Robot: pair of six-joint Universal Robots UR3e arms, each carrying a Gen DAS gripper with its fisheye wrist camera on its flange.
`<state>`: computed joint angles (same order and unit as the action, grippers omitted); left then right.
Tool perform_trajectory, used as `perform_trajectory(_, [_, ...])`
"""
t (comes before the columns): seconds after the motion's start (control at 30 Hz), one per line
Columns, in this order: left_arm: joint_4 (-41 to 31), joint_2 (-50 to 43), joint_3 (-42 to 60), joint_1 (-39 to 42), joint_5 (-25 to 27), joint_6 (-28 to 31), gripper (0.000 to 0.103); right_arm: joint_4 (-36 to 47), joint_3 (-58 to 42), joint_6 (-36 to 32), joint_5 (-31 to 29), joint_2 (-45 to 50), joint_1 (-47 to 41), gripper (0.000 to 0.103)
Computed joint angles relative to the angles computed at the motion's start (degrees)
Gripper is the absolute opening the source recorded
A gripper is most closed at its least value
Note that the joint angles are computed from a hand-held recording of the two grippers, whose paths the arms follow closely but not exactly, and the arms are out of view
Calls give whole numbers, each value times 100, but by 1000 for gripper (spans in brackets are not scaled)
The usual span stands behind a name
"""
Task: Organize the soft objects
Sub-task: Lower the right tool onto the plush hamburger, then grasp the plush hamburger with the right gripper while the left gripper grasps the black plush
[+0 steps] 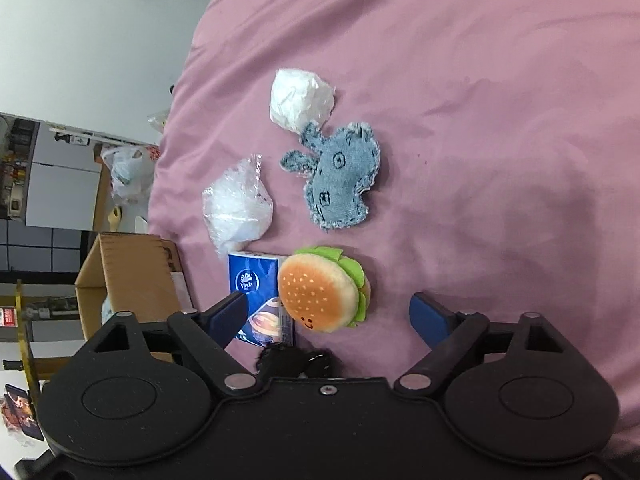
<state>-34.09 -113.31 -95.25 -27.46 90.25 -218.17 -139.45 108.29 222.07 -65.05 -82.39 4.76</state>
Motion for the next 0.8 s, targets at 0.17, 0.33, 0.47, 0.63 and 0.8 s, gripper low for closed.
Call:
perform_trajectory(0.17, [61, 393, -254, 25, 95, -55, 19, -1, -252, -63, -64, 276, 161, 82])
perform_trajectory(0.33, [-17, 849, -483, 37, 215, -125, 19, 199, -591, -57, -312, 514, 319, 77])
perform_trajectory(0.47, [-78, 1183, -592, -54, 427, -103, 19, 400, -900, -68, -695, 663, 546, 44])
perform_trajectory(0.63, [-197, 1666, -766, -38, 573, -154, 19, -166, -265, 209, -582, 170, 404, 23])
perform_trajectory(0.8, [-379, 2164, -850, 53, 661, -137, 19, -603, 264, 286, -518, -420, 320, 22])
